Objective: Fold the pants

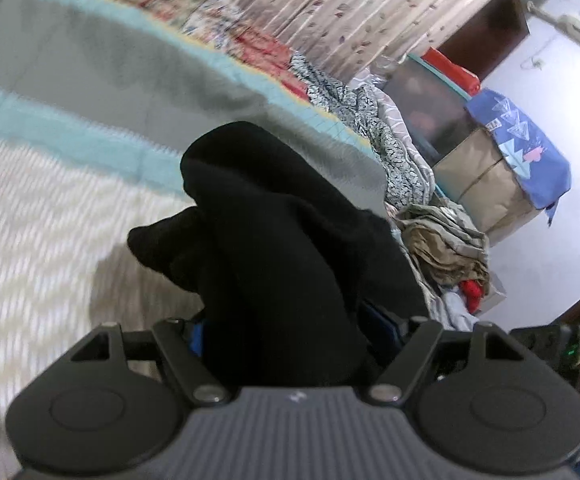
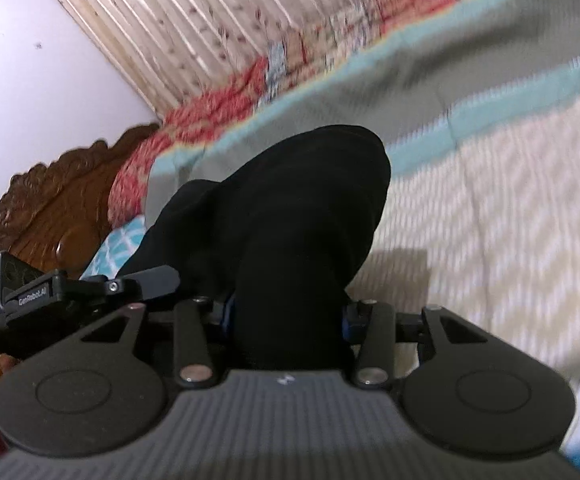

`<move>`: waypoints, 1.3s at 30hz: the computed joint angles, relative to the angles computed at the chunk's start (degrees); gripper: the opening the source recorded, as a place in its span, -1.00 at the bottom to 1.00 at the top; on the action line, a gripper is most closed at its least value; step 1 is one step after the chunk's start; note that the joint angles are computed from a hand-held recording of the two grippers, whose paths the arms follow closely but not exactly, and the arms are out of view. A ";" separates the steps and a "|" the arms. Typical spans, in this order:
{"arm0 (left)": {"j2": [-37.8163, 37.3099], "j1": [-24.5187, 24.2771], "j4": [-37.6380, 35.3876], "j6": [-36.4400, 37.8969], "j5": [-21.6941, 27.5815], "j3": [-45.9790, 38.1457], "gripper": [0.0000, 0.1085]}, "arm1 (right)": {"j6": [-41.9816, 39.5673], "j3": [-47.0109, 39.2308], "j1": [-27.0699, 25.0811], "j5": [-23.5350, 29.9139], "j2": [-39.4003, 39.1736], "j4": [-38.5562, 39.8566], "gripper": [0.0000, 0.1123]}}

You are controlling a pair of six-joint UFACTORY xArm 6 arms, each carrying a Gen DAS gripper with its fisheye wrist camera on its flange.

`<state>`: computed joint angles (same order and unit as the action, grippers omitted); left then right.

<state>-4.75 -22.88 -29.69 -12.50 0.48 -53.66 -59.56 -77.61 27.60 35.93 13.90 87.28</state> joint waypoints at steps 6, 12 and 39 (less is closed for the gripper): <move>17.09 5.94 14.09 -7.45 10.06 -20.90 0.35 | 3.99 -21.09 -1.10 -2.96 16.00 -4.92 -0.16; 30.08 9.32 20.60 -13.74 16.83 -36.01 0.35 | 18.32 -45.60 -1.97 -2.15 34.65 -19.35 -0.17; 7.72 -3.86 77.71 -72.01 43.65 -14.71 0.89 | 4.14 1.34 6.08 -25.48 2.10 -11.42 0.65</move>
